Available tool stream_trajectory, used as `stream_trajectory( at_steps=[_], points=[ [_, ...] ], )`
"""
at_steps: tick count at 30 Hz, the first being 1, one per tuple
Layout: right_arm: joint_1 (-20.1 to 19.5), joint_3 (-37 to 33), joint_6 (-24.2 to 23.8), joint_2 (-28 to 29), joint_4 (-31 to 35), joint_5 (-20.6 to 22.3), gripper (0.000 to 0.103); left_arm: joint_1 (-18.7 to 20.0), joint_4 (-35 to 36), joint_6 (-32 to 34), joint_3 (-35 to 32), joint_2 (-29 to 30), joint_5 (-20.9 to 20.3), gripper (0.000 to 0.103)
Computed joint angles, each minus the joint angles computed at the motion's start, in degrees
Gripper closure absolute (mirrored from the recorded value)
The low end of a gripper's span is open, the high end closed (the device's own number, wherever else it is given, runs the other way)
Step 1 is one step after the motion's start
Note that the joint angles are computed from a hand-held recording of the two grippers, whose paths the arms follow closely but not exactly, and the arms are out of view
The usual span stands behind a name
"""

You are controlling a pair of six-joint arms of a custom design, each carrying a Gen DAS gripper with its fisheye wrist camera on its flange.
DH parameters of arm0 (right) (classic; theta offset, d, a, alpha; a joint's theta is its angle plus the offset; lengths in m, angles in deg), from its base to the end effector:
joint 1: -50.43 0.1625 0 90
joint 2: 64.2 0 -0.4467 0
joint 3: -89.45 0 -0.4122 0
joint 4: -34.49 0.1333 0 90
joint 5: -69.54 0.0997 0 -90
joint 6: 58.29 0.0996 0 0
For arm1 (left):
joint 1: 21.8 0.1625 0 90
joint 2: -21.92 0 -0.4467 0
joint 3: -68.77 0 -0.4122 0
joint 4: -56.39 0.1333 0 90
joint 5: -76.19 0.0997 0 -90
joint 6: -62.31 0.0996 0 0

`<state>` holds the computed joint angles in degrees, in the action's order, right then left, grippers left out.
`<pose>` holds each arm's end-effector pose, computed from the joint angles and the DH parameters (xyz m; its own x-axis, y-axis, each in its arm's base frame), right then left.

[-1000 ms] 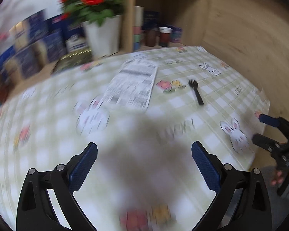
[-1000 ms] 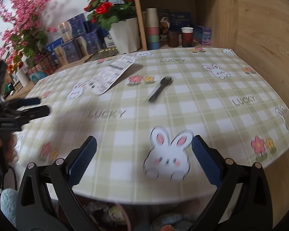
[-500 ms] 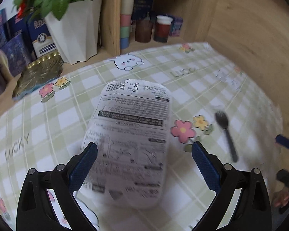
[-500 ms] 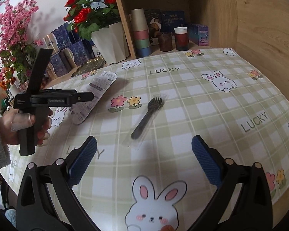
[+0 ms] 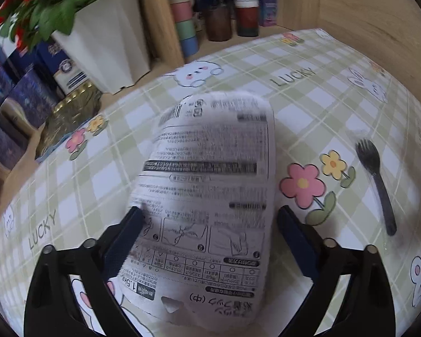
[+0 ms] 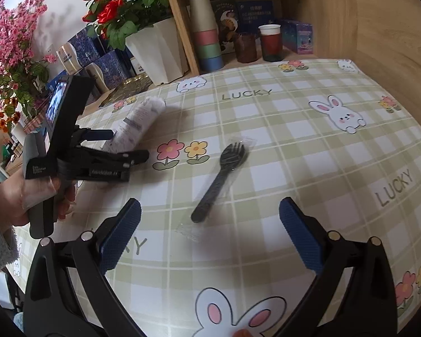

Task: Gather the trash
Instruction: 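Grasp the printed leaflet with the left gripper while the right gripper grasps the wrapped black fork, then carry the leaflet over the bin with the left gripper while the right gripper drops the fork in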

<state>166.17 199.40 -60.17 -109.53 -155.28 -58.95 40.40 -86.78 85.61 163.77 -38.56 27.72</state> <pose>0.3322 -0.5249 0.1014 -0.8486 -0.0413 0.5275 -0.3831 0.7356 -0.5587 -0.1399 -0.6927 0.2789 -0.5242 0.4799 -0.7035 0.7069 0.7059 -0.0452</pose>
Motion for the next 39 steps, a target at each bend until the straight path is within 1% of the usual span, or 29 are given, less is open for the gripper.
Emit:
stream_trajectory(
  at_steps=[2, 4, 5, 8, 10, 11, 12, 13, 15, 16, 17, 18, 19, 20, 21, 22, 24, 27, 28, 29, 31, 32, 33, 35, 36, 39],
  points=[
    [0.1, 0.0, 0.0, 0.2, 0.1, 0.5, 0.006, 0.2, 1.1, -0.4, -0.5, -0.4, -0.4, 0.022],
    [0.0, 0.1, -0.1, 0.3, 0.4, 0.7, 0.006, 0.8, 3.5, -1.4, -1.4, -0.9, -2.3, 0.022],
    [0.0, 0.1, -0.1, 0.4, 0.5, 0.7, 0.006, 1.2, 4.2, -1.8, -1.9, -1.3, -3.3, 0.026],
    [-0.3, -0.1, 0.2, 0.3, 1.7, 1.1, 0.006, 2.8, 6.4, -5.5, -3.2, -2.5, -8.9, 0.027],
    [-0.5, -0.3, 0.9, 0.1, 3.0, 1.6, 0.006, 3.3, 6.3, -6.3, -3.1, -3.4, -11.3, 0.034],
    [-0.7, -0.6, 1.3, 0.0, 3.9, 1.9, 0.006, 3.3, 5.4, -5.9, -2.5, -4.2, -12.7, 0.043],
    [-0.7, -0.9, 1.6, 0.1, 4.4, 1.7, 0.006, 3.2, 4.8, -5.7, -2.1, -4.7, -13.1, 0.054],
    [-0.7, -1.1, 1.9, 0.2, 4.9, 1.5, 0.006, 2.9, 4.0, -5.3, -1.4, -5.3, -13.3, 0.058],
    [-1.0, -2.1, 2.9, 0.4, 6.6, 1.3, 0.006, 2.3, 1.9, -4.6, 0.1, -6.8, -13.1, 0.071],
    [-1.2, -2.6, 3.3, 0.5, 7.2, 1.2, 0.006, 2.3, 1.3, -4.6, 0.3, -7.2, -13.2, 0.073],
    [-1.5, -3.4, 3.7, 0.7, 7.9, 1.1, 0.006, 2.2, 0.1, -4.8, 1.1, -8.1, -13.5, 0.078],
    [-1.7, -3.9, 3.8, 0.9, 8.3, 1.3, 0.008, 2.2, -0.2, -5.0, 1.4, -8.7, -13.7, 0.081],
    [-2.0, -4.2, 3.5, 1.0, 8.2, 1.5, 0.015, 2.2, -0.4, -5.5, 1.7, -9.4, -14.0, 0.082],
    [-2.1, -4.9, 3.2, 1.3, 8.5, 1.3, 0.032, 2.0, 0.1, -6.2, 2.0, -10.1, -13.6, 0.084],
    [-2.1, -5.8, 2.9, 1.9, 8.8, 0.4, 0.040, 1.8, 0.5, -6.8, 2.1, -10.5, -12.9, 0.086],
    [-2.2, -6.4, 3.0, 2.4, 8.7, 0.2, 0.040, 1.7, 1.2, -7.8, 2.2, -11.1, -12.4, 0.087],
    [-2.4, -7.5, 3.4, 3.2, 8.7, -0.3, 0.045, 1.5, 2.1, -9.8, 2.7, -12.4, -11.6, 0.089],
    [-2.0, -9.9, 3.5, 5.2, 9.8, -3.8, 0.048, 1.9, 3.6, -13.8, 3.2, -14.6, -12.2, 0.091],
    [-1.9, -10.5, 3.3, 5.8, 10.1, -4.9, 0.051, 2.1, 4.1, -14.9, 3.4, -15.4, -12.8, 0.091],
    [-1.9, -11.1, 3.5, 6.3, 10.9, -5.9, 0.058, 2.4, 4.0, -15.6, 4.0, -16.3, -13.3, 0.091],
    [-1.7, -11.2, 2.9, 6.6, 10.4, -6.6, 0.063, 2.6, 3.5, -16.2, 5.3, -17.9, -13.3, 0.091],
    [-1.6, -11.1, 2.5, 6.7, 10.6, -7.0, 0.069, 2.5, 3.4, -16.5, 6.1, -18.8, -12.9, 0.092],
    [-1.7, -10.8, 2.2, 6.4, 10.8, -6.3, 0.080, 2.5, 3.2, -16.7, 6.8, -19.5, -12.6, 0.093],
    [-1.9, -9.9, 2.1, 5.6, 11.1, -4.1, 0.088, 2.5, 3.0, -17.7, 8.0, -20.8, -12.0, 0.094],
    [-1.7, -9.3, 1.3, 5.2, 11.2, -3.1, 0.090, 2.5, 2.8, -19.1, 8.9, -21.9, -11.9, 0.096],
    [-1.2, -7.6, -1.0, 4.2, 10.5, -0.3, 0.090, 2.0, 2.4, -22.3, 11.6, -25.7, -12.6, 0.096]
  ],
)
